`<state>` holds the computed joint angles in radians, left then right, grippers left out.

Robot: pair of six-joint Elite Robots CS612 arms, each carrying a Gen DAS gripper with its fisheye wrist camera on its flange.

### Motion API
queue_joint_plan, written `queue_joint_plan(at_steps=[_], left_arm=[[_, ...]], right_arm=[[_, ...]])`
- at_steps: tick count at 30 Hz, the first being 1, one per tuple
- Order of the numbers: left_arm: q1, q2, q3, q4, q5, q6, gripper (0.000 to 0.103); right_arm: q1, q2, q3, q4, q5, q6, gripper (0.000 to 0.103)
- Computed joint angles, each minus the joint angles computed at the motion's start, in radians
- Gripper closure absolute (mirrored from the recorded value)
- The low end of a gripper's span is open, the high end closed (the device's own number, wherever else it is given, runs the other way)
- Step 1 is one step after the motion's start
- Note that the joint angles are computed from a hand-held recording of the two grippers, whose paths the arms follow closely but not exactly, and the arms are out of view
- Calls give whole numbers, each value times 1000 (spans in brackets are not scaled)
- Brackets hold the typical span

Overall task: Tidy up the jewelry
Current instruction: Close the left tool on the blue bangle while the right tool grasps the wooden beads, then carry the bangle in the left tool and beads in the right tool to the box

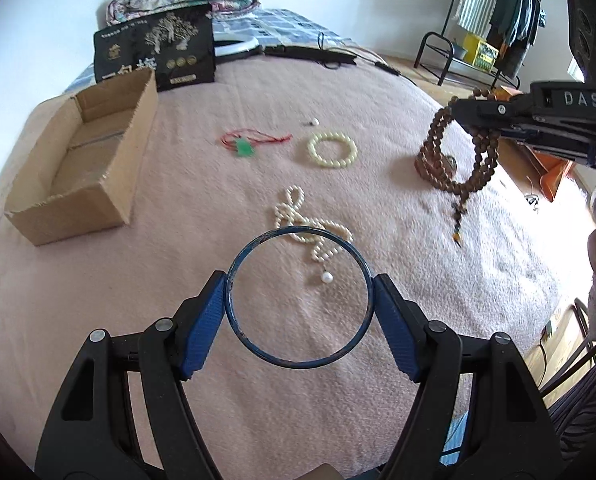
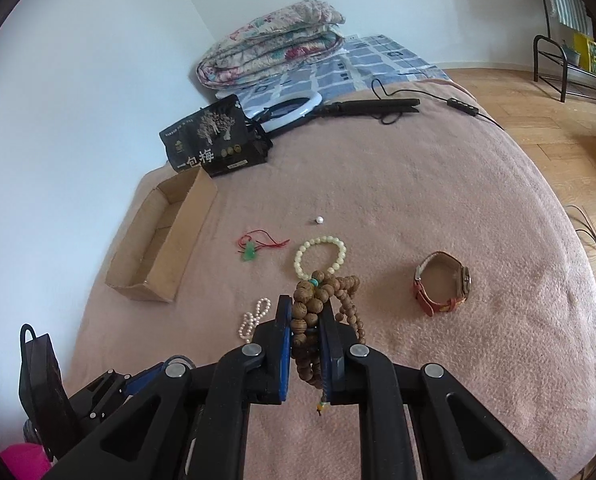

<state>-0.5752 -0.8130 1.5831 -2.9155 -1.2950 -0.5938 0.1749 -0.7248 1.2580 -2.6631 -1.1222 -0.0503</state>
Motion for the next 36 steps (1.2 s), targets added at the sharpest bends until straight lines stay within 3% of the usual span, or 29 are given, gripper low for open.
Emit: queue_joint_plan(at_steps=[12,21,30,36], left_arm=[[86,-42,19,-20,60,-46,29],[164,-24,-6,-28,108,-81,29],[223,4,-49,-27,74,-92,29],[244,15,-67,5,50,-105,29]], right_arm=[[40,28,-68,-6,38,8,93],[82,71,-155,41,61,-12,93],[130,133,-274,83,95,-23,93],[156,186,-356,102,165,-8,93]])
